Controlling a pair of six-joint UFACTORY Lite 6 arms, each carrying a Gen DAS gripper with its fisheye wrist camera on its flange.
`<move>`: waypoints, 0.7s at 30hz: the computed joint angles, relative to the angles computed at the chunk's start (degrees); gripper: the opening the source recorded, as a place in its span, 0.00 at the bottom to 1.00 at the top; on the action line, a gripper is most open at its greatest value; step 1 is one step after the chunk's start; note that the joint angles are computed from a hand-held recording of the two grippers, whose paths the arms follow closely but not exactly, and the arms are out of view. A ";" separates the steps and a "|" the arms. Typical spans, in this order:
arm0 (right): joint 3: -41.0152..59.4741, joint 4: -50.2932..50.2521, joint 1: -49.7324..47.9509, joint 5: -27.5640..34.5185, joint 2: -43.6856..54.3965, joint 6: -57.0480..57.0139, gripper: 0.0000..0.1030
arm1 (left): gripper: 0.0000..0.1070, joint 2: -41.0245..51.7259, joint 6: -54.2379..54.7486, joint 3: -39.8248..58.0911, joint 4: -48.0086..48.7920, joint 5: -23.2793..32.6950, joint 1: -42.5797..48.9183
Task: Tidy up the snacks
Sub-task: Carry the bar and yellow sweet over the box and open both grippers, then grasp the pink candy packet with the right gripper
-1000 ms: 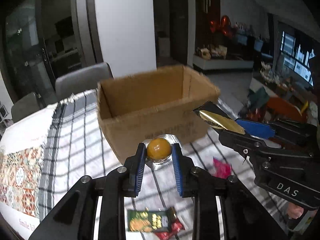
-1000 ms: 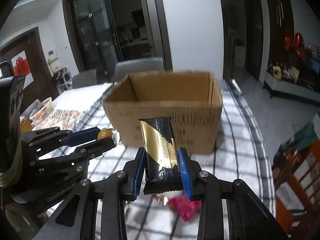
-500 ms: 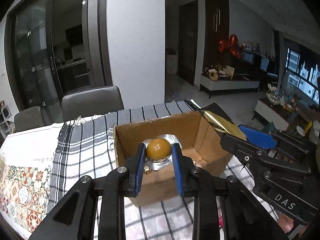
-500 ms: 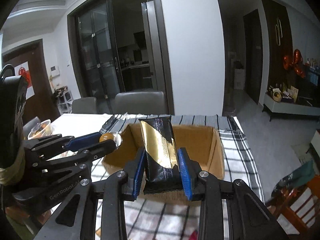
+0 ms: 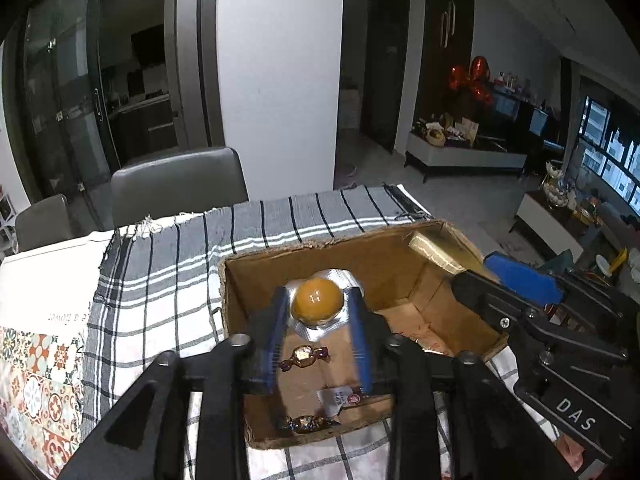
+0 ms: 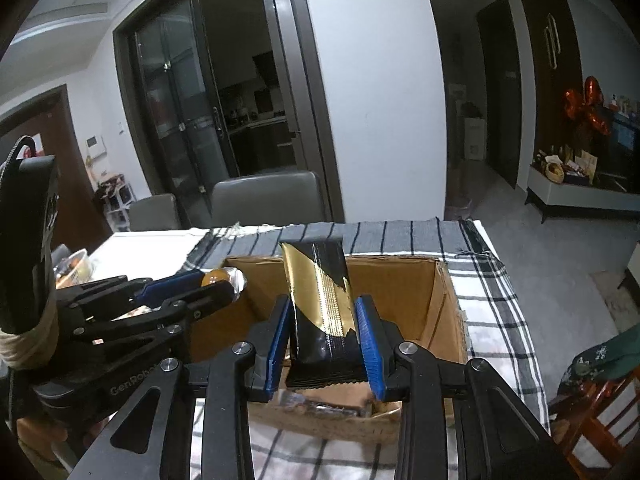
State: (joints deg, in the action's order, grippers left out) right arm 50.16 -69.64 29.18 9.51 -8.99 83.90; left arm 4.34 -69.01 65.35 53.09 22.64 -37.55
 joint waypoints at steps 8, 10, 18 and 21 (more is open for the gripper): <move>-6.45 -6.16 1.79 5.93 -6.63 8.70 0.58 | 0.60 -6.87 -15.00 -7.68 13.32 7.63 -6.25; -8.68 -3.32 2.77 6.63 -9.52 6.98 0.58 | 0.60 -8.57 -16.85 -9.30 14.90 10.50 -8.72; -18.79 9.58 9.52 12.88 -23.06 0.53 0.58 | 0.60 -16.81 -21.35 -16.55 14.78 19.91 -20.50; -22.20 12.29 11.86 15.20 -26.95 -0.44 0.58 | 0.60 -18.14 -23.21 -18.35 14.16 22.79 -24.93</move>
State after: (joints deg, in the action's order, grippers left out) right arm 27.96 -57.35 41.04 24.71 -35.94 83.45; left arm -13.80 -92.22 46.99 67.25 45.43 -62.48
